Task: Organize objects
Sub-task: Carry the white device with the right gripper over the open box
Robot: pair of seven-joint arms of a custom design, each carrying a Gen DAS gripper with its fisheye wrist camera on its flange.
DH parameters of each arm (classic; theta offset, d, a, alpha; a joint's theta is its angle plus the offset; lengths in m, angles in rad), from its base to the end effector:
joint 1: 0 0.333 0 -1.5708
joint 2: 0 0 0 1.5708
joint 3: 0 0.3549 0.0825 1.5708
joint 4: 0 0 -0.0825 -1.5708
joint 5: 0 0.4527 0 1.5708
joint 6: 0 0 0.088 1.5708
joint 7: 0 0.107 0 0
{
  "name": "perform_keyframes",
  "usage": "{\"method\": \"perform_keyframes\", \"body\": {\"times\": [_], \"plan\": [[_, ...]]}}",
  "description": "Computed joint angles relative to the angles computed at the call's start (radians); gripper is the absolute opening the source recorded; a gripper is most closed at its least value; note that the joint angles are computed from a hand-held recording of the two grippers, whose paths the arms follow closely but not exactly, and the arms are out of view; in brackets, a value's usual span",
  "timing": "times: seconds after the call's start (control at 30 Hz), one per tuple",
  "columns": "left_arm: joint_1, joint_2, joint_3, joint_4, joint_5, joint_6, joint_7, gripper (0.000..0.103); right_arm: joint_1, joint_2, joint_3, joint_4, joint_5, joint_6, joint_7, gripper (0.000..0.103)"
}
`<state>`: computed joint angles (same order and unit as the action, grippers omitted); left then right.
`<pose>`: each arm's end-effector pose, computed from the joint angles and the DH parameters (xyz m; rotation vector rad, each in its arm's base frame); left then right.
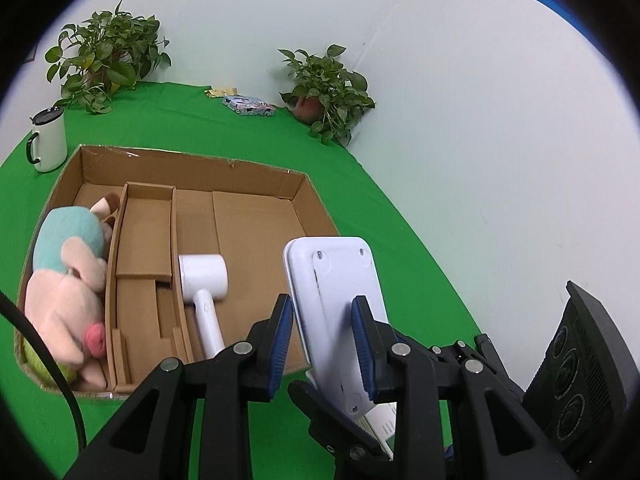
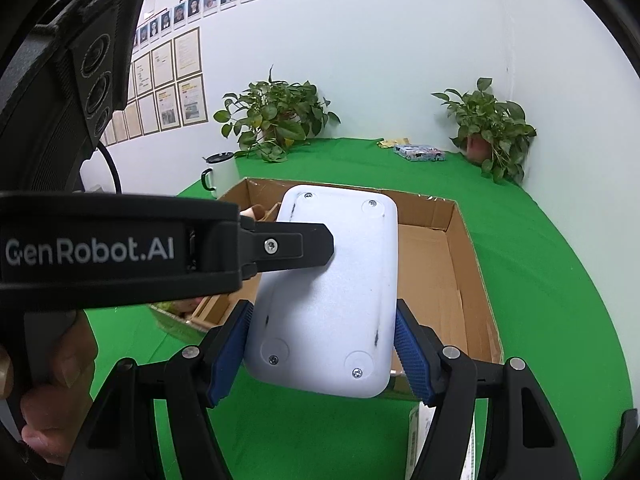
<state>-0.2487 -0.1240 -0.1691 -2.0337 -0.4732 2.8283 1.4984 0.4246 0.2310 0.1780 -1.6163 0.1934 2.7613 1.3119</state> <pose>0.5826 -0.2390 0.6217 -1.8923 1.8438 -1.3373 0.6366 0.4097 0.6211 -2.0365 0.9568 -0.4542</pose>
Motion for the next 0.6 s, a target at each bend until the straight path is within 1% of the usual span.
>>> {"method": "perform_keyframes", "body": {"times": [0.13, 0.37, 0.6], "plan": [[0.000, 0.038, 0.003, 0.023, -0.034, 0.018, 0.022, 0.029, 0.000, 0.068, -0.006, 0.087, -0.014, -0.036, -0.001, 0.066], [0.032, 0.110, -0.016, 0.093, 0.009, -0.013, -0.003, 0.029, -0.007, 0.184, -0.008, 0.226, -0.015, -0.080, -0.003, 0.066], [0.064, 0.173, -0.032, 0.151, 0.022, -0.060, -0.013, 0.029, -0.005, 0.305, -0.017, 0.380, -0.029, -0.165, 0.018, 0.066]]}}
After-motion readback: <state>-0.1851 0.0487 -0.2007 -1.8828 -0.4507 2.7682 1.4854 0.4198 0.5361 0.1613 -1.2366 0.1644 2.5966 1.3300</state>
